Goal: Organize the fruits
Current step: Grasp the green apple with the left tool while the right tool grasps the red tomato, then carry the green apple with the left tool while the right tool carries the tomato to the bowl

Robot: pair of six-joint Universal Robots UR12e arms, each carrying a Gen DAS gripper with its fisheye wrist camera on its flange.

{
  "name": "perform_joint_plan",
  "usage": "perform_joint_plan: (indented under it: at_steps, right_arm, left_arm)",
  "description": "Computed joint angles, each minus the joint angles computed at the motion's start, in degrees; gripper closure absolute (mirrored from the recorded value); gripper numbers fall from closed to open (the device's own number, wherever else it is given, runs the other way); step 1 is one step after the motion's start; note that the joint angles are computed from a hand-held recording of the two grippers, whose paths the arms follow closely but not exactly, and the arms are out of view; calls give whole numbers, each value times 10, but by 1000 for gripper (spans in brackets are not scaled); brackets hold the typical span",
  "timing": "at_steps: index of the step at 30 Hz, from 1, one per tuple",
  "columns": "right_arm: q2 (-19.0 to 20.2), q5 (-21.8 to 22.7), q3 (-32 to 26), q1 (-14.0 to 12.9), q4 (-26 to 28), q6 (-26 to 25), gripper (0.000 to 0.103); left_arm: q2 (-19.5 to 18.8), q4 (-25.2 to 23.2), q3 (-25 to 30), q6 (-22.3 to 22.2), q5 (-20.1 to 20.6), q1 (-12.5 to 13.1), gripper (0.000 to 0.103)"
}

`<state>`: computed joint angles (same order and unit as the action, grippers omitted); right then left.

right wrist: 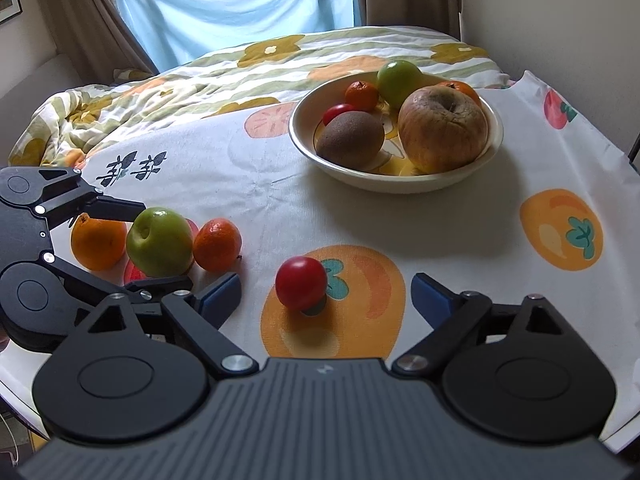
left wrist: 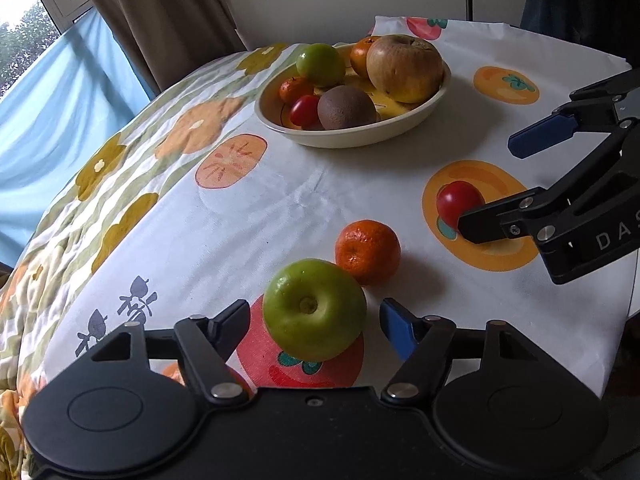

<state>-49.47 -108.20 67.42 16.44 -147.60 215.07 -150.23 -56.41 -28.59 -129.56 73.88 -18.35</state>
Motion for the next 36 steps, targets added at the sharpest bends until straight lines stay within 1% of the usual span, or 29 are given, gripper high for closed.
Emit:
perform_joint_plan:
  at_steps: [2, 3, 6, 9, 11, 22, 24, 25, 28, 32, 36]
  right_arm:
    - [1, 7, -2, -1, 5, 0, 8]
    - [2, 11, -3, -2, 7, -1, 10]
    - [4, 18, -6, -2, 9, -12, 12]
    - [7, 27, -11, -2, 15, -17, 20]
    - [8, 31, -12, -2, 15, -18, 26]
    - [16, 26, -21, -2, 11, -40, 38]
    - [19, 24, -24, -1, 13, -50, 44]
    - [19, 20, -26, -1, 14, -54, 57]
    - [19, 11, -27, 1, 15, -49, 57]
    - [12, 4, -23, 2, 13, -45, 57]
    - [2, 1, -16, 2, 11, -46, 57]
  left_arm:
    - [-1, -4, 2, 3, -1, 0, 41]
    - [0, 2, -1, 3, 1, -1, 44]
    - [-2, -7, 6, -5, 3, -1, 44]
    - [-1, -7, 3, -13, 3, 0, 45]
    - [3, -4, -3, -15, 4, 0, 45]
    - [30, 24, -56, -25, 5, 1, 45]
    - [33, 27, -62, -28, 6, 1, 45]
    - [35, 28, -65, -30, 6, 1, 45]
    - [43, 39, -79, -38, 7, 1, 45]
    - [58, 55, -99, -67, -7, 3, 45]
    - [72, 68, -116, -86, -3, 1, 45]
